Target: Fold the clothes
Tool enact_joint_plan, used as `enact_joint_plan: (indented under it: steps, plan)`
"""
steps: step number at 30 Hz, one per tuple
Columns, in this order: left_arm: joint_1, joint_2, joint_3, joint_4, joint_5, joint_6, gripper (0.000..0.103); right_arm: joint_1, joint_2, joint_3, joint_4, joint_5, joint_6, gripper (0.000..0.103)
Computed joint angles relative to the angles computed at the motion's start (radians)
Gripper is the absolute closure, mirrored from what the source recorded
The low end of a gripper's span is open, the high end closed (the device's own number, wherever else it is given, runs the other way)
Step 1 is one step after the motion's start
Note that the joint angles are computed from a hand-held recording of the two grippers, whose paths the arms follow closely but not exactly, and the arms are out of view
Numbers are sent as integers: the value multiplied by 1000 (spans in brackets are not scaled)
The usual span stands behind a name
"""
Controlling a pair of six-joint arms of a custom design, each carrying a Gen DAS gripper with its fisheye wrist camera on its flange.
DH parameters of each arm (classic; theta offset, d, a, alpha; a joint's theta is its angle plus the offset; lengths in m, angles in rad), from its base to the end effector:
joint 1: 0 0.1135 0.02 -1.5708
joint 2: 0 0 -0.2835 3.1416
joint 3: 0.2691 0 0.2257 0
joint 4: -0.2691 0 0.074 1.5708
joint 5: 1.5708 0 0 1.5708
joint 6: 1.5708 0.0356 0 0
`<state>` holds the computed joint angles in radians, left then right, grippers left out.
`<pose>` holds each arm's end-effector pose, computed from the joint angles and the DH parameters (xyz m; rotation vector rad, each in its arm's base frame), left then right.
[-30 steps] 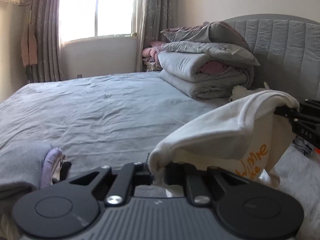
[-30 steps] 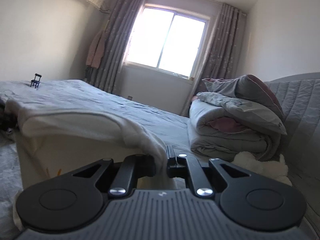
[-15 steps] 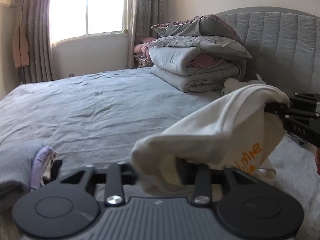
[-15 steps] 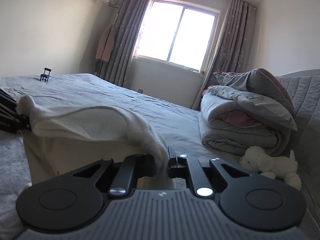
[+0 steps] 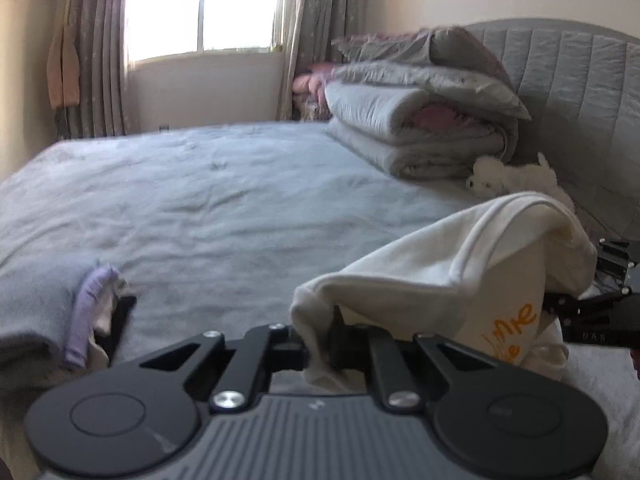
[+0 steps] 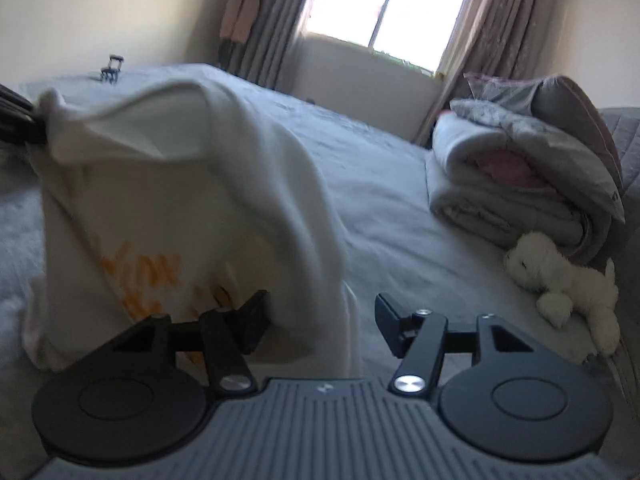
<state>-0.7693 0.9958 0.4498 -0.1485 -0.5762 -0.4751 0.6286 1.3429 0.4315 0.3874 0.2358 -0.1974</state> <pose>0.1304 -0.0993 0.2232 0.0196 2.1380 -0.0683 0.1915 0.1289 0.2001 -0.7026 1.9566 0.0161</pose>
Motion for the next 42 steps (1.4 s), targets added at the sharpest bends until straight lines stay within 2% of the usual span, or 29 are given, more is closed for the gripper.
enact_joint_plan:
  steps: [2,4,5,6,7,9,13,15,16,18,19,20,24,30,31,32,34,35,38,41,42]
  plan:
    - [-11,39,11,-17,-2,-21,91,-11,10,5,1,-17,24,42]
    - [-14,58,17,-29,-5,-31,80,7,12,-6,26,-2,27,45]
    - [-9,58,15,-28,4,-35,71,19,13,-9,35,8,27,64]
    - [-3,59,11,-24,12,-43,62,29,17,-7,34,18,35,75]
    - [3,61,6,-20,20,-52,59,39,21,-3,28,29,45,86]
    - [11,75,-1,-8,36,-58,54,47,27,1,21,39,55,86]
    - [1,126,-3,19,19,-62,52,38,25,8,-1,26,63,86]
    - [-6,136,-3,30,7,-66,52,36,21,5,-4,24,70,82]
    - [-12,139,-4,33,1,-70,52,32,23,5,-3,22,73,80]
    - [-17,151,-6,44,-3,-73,51,30,31,5,5,36,77,67]
    - [-18,157,-7,49,-3,-74,50,33,40,6,14,55,80,55]
    - [-19,167,-7,52,-4,-78,48,33,49,5,22,69,84,51]
    - [-20,197,-5,63,-11,-87,47,10,67,10,11,39,116,49]
    - [-23,208,-10,74,-20,-110,47,22,76,14,5,41,125,49]
    - [-24,210,-10,75,-21,-112,47,21,74,13,10,41,130,55]
    - [-23,211,-11,77,-18,-115,47,19,72,13,11,38,136,69]
    - [-17,212,-12,80,-11,-120,47,17,74,16,10,36,147,81]
    - [-13,211,-12,80,-8,-123,47,23,78,15,17,48,147,83]
    - [2,189,-15,78,7,-129,74,40,84,4,52,92,142,93]
    - [0,138,-14,62,-14,-137,88,58,59,-19,109,171,129,99]
    - [-5,118,-11,56,-29,-136,88,68,50,-30,137,213,113,99]
